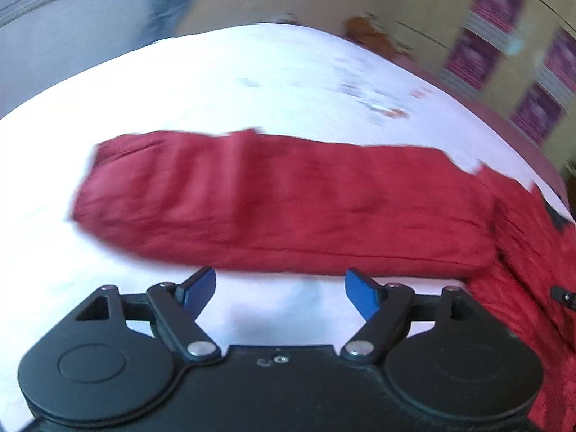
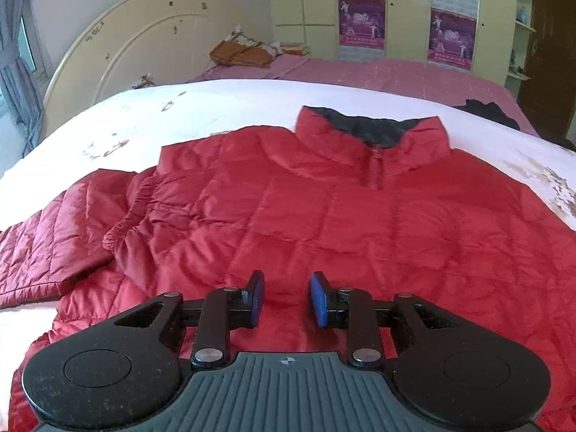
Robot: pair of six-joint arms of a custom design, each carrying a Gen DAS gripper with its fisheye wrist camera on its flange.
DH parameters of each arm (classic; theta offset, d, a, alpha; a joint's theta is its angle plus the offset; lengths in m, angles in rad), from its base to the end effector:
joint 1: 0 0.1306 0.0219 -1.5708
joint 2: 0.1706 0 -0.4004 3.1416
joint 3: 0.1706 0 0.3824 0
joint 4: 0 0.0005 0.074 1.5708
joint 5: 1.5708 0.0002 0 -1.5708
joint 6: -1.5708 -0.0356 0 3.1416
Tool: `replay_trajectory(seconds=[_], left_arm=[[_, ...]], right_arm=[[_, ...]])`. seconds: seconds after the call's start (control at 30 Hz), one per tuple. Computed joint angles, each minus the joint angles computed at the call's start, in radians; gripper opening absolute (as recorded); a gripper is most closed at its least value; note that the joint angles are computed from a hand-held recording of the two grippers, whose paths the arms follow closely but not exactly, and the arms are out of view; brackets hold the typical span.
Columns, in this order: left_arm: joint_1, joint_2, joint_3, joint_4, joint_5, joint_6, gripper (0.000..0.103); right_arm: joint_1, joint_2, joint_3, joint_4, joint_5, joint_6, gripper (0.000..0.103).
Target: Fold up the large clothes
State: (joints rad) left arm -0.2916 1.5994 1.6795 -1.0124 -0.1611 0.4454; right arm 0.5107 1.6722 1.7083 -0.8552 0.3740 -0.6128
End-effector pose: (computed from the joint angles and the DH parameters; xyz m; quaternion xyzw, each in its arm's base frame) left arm 0.5256 -0.1523 0.4659 -0.0979 0.9417 -0.0414 0.3194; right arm 0.5166 0.2740 0.4517 0.1148 0.9093 0.0457 0.3974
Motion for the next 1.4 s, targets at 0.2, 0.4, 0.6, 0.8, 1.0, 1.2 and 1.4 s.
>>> replay_trajectory(seconds=[0.2,0.4,0.6,0.8,1.0,1.2,1.4], left_arm=[[0.081,-0.052,-0.07,0.001,-0.002,0.089,0.08],[0.133,-0.053,-0.102,0.074,0.038,0.145,0.08],[0.159,-0.027,-0.109,0.174,0.058,0.174,0.07],[0.167,-0.023,-0.125,0.231,0.063,0.188,0.018],[0.154,-0.025,-0.116,0.259,0.067,0.143,0.009],[0.123,-0.044,-0.086,0.295,0.082,0.062,0.008],[0.046,-0.025,0.0,0.325,0.15,-0.063,0.008]], right_arm=[[0.019,0.046,0.067,0.009,0.035,0.031,0.085],[0.021,0.091,0.123,-0.039,0.029,0.033,0.058],[0.02,0.112,0.15,-0.072,0.068,0.013,0.058],[0.012,0.165,0.208,-0.153,0.043,0.023,0.058],[0.018,0.174,0.205,-0.15,0.064,0.038,0.058],[0.008,0.167,0.213,-0.158,0.032,0.028,0.058],[0.012,0.126,0.173,-0.119,0.05,-0.004,0.058]])
